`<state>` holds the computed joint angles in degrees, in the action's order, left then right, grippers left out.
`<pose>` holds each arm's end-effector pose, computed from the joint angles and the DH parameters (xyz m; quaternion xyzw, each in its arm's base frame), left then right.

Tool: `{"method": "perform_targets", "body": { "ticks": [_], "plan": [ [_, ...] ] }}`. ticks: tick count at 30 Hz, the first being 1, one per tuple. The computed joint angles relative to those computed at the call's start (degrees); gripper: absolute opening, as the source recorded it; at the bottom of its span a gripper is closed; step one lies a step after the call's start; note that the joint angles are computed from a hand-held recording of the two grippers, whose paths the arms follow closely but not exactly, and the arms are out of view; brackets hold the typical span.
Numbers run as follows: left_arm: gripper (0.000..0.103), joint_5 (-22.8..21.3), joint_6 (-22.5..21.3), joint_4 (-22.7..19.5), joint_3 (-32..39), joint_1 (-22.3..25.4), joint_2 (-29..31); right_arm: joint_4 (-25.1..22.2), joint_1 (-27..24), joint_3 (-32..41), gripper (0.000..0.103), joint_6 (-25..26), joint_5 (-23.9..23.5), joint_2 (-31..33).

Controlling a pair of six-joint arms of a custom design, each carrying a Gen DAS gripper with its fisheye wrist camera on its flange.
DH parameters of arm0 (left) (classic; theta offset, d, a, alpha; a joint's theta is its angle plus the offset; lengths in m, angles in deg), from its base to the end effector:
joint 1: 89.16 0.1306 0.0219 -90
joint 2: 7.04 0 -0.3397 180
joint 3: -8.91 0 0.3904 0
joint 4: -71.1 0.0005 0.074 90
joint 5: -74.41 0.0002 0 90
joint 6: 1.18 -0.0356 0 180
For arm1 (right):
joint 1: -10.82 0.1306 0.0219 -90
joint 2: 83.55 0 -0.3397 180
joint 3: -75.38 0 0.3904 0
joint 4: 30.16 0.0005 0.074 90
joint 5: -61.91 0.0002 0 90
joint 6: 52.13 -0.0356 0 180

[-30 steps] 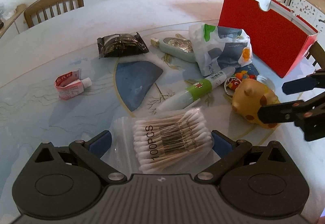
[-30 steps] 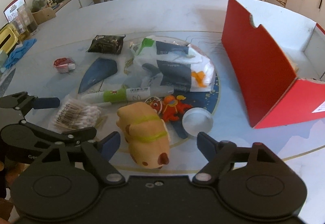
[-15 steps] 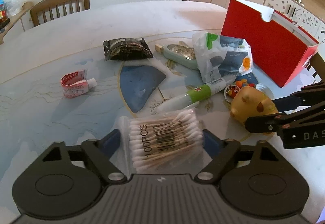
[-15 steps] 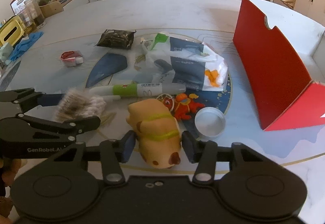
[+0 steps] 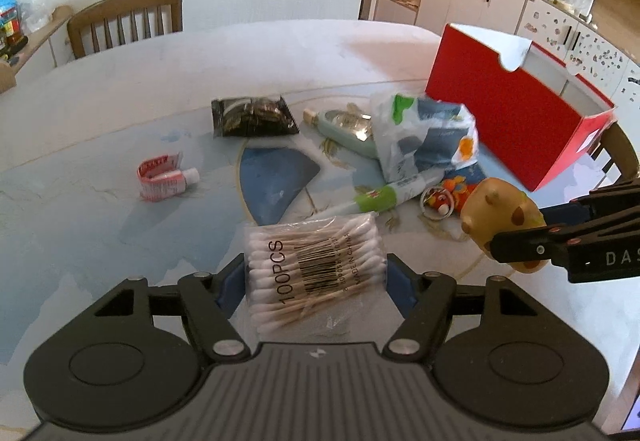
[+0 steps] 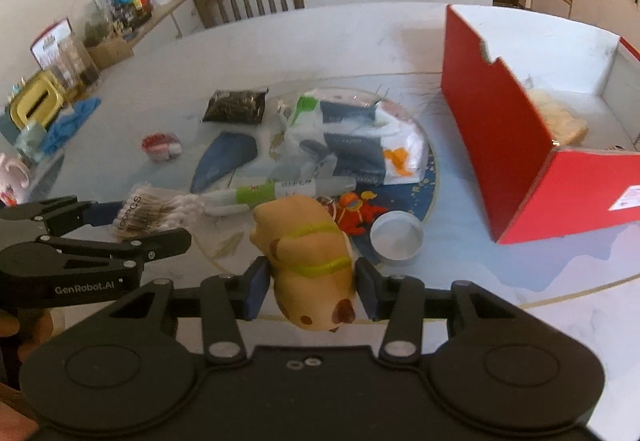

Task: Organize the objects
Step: 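Grasp the cotton swab bag with the left tool while the right tool grasps the yellow squishy toy, then carry the swab bag and squishy toy with both tools into the shoebox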

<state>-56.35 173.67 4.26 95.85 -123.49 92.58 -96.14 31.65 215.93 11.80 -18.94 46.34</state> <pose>0.4073 -0.2506 0.2805 -0.4271 0.8307 0.1017 0.3424 0.6428 0.2380 0.3736 0.0672 0.9494 0.0484 0.3029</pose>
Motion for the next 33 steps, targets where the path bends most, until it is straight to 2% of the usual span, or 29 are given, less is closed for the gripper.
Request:
{"method": "perform_targets", "body": {
  "ticks": [8, 16, 27, 33],
  "plan": [
    [0.071, -3.67, -2.37, -2.74, 4.51, -0.57, 0.22, 0.40, -1.24, -2.09, 0.045, -0.77, -0.23, -3.80],
    [0.071, -4.73, -7.47, -4.75, 11.65, 0.51, 2.78, -0.24, -2.80, -1.29, 0.045, 1.95, -0.24, -5.95],
    [0.071, -4.13, -15.53, -2.93, 22.02, 2.65, 7.81, 1.56, -6.41, -3.35, 0.046, 4.52, -0.37, -9.72],
    [0.071, -3.41, -21.94, -1.08, 28.70, 3.98, 11.93, 0.71, -9.32, -4.57, 0.046, 5.41, 0.27, -11.56]
  ]
}}
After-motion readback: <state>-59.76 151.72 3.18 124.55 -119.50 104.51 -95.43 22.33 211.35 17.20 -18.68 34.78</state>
